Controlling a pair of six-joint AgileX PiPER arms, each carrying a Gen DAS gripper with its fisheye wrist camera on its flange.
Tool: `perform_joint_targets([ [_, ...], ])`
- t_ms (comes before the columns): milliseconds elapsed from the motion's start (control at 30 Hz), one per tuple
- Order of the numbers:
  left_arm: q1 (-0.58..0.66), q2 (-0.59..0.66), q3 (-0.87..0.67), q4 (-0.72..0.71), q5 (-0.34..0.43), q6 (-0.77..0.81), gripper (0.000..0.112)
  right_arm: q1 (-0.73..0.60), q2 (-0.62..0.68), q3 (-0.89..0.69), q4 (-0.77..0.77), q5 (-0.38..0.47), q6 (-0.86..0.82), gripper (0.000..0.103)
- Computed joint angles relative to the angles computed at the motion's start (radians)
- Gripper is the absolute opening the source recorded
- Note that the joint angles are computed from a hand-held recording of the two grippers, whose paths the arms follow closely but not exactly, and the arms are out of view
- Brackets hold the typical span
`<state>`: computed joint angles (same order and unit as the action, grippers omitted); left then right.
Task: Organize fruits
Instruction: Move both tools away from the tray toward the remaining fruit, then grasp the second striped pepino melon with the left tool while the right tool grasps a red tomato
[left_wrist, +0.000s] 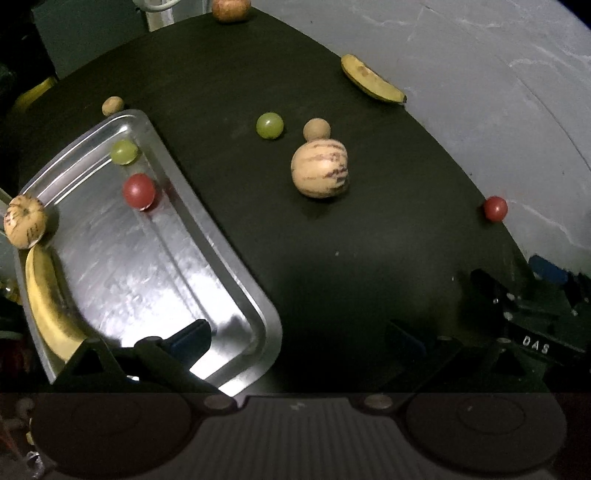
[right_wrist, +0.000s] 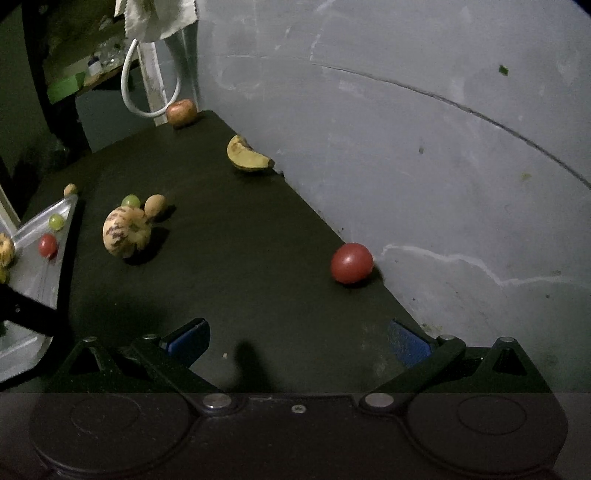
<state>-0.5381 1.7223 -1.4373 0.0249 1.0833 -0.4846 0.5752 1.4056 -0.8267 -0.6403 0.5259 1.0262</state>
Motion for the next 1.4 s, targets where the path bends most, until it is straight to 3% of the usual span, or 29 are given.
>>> perform_joint_targets([
  [367, -0.002, 0.138, -0.145, 0.053, -0.042, -0.096, 0.102, -0.035, 0.082, -0.005, -0.183, -0.082, 0.243, 0.097],
  [867, -0.016, 0.277, -0.263, 0.172, -0.113, -0.189, 0.102, -0.083, 0.177, -0.049, -0.304, -0.140, 0.362, 0.085],
  [1167, -0.018, 0.310, -0.278, 0.212, -0.140, -0.212, 0.097, -0.086, 0.205, -0.060, -0.394, -0.150, 0.427, 0.073],
  [1400, -0.007, 0.334, -0.303, 0.194, -0.148, -0.205, 0.087, -0.078, 0.217, -0.070, -0.422, -0.158, 0.421, 0.057],
])
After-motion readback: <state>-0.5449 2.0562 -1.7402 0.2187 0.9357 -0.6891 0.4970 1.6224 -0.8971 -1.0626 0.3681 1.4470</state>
